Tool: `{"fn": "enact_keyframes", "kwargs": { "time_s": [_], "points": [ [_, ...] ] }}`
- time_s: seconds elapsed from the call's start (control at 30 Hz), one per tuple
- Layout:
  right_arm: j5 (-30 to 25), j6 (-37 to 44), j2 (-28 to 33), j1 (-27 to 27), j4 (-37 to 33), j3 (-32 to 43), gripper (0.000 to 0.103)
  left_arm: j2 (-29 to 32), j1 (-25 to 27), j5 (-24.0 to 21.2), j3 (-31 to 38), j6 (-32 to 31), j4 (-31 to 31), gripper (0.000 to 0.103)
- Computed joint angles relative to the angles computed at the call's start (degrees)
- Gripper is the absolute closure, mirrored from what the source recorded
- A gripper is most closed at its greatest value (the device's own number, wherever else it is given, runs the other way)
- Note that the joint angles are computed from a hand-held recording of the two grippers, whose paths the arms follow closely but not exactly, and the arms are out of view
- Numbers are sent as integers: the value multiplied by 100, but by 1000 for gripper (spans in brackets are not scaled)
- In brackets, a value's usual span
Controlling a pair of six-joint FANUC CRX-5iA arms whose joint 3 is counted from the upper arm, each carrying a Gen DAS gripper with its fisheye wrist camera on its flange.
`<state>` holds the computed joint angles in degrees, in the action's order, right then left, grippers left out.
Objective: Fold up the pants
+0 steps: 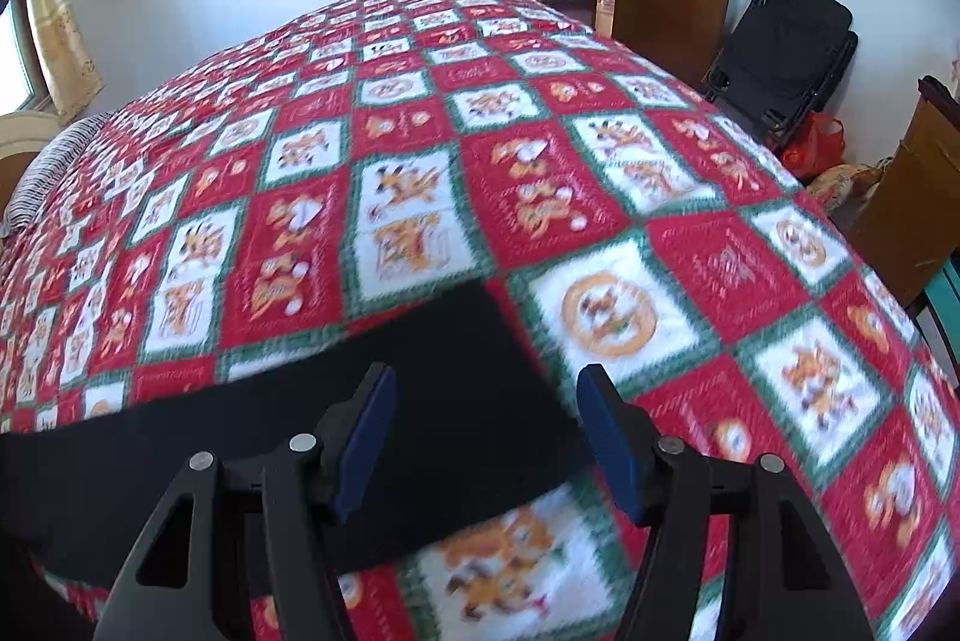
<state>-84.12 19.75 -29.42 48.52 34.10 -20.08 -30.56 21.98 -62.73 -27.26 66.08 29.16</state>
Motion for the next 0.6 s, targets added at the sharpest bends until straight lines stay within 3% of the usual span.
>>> {"fn": "enact_keyframes", "kwargs": {
  "time_s": [0.1,0.2,0.6],
  "points": [
    [352,422,132,-562,-352,132,37,-64,-14,91,-50,-17,20,75],
    [652,913,415,-1117,-813,317,37,-17,-176,119,44,-6,-152,85],
    [1200,1853,931,-1693,-1427,458,37,99,-344,102,185,130,-471,83]
  ]
}}
